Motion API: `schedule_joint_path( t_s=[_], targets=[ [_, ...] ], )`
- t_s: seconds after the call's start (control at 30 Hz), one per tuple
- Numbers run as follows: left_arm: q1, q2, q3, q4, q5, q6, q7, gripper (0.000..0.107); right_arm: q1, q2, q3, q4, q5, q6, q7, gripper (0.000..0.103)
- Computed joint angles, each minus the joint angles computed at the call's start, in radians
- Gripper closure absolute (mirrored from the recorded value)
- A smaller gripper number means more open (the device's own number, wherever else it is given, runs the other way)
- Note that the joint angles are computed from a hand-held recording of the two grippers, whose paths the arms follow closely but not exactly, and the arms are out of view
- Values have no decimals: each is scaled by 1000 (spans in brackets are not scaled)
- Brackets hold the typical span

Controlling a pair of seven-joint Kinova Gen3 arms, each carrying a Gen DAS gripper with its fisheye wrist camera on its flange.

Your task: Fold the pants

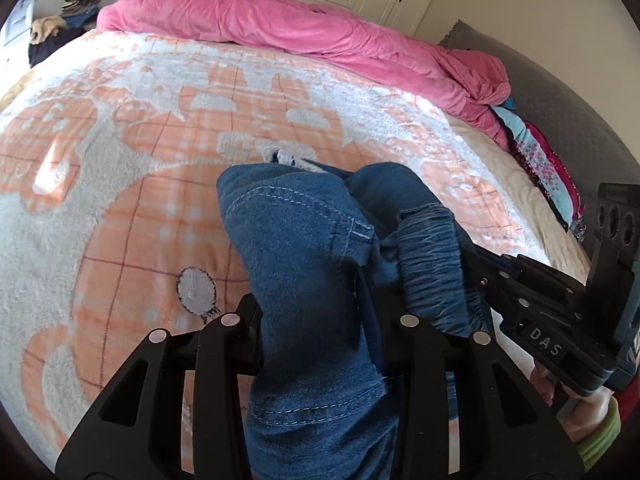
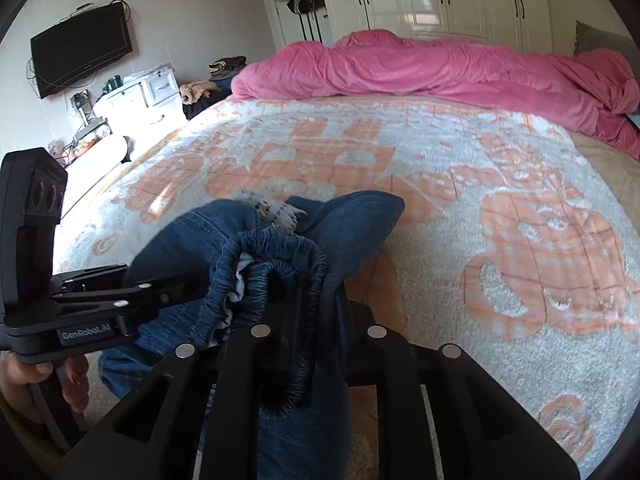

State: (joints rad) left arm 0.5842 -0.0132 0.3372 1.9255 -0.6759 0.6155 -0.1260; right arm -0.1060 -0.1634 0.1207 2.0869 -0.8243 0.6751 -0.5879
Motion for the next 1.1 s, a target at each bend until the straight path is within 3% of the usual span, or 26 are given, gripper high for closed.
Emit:
schedule_joint_path(
  t_s=[0.13, 0.3, 0.4, 0.57, 0.67, 0.87, 0.97, 1.03, 1.1],
  targets=[
    [-9, -4, -7, 24, 15, -23, 6, 73, 27, 40, 5, -9, 20, 26, -41, 89],
    [-18, -3, -10, 45, 39, -34, 22, 51, 57, 54, -50, -5, 118, -4, -134, 80],
    [-24, -4, -12, 66, 35, -56, 43, 48, 53, 59, -38, -2, 121, -7, -151, 70],
    [-13, 7, -5, 67, -5, -47, 86, 46, 55, 58, -43, 6, 126, -21, -159, 68],
    [-6, 2, -4, 67, -11, -42, 89, 39, 52, 39, -45, 24, 130, -51, -160, 53],
    [9, -18, 14, 76, -35, -15, 135, 33, 40, -16, 19, 66, 41, -39, -50, 52],
    [9, -37, 36, 77, -44, 10, 152, 28, 25, -65, 33, 93, 41, -65, -41, 28],
    [11, -55, 60, 76, -60, 35, 169, 25, 5, -109, 46, 113, 43, -87, -33, 27],
    [12, -70, 88, 70, -78, 71, 190, 20, -17, -154, 54, 134, 53, -125, -43, 14]
  ],
)
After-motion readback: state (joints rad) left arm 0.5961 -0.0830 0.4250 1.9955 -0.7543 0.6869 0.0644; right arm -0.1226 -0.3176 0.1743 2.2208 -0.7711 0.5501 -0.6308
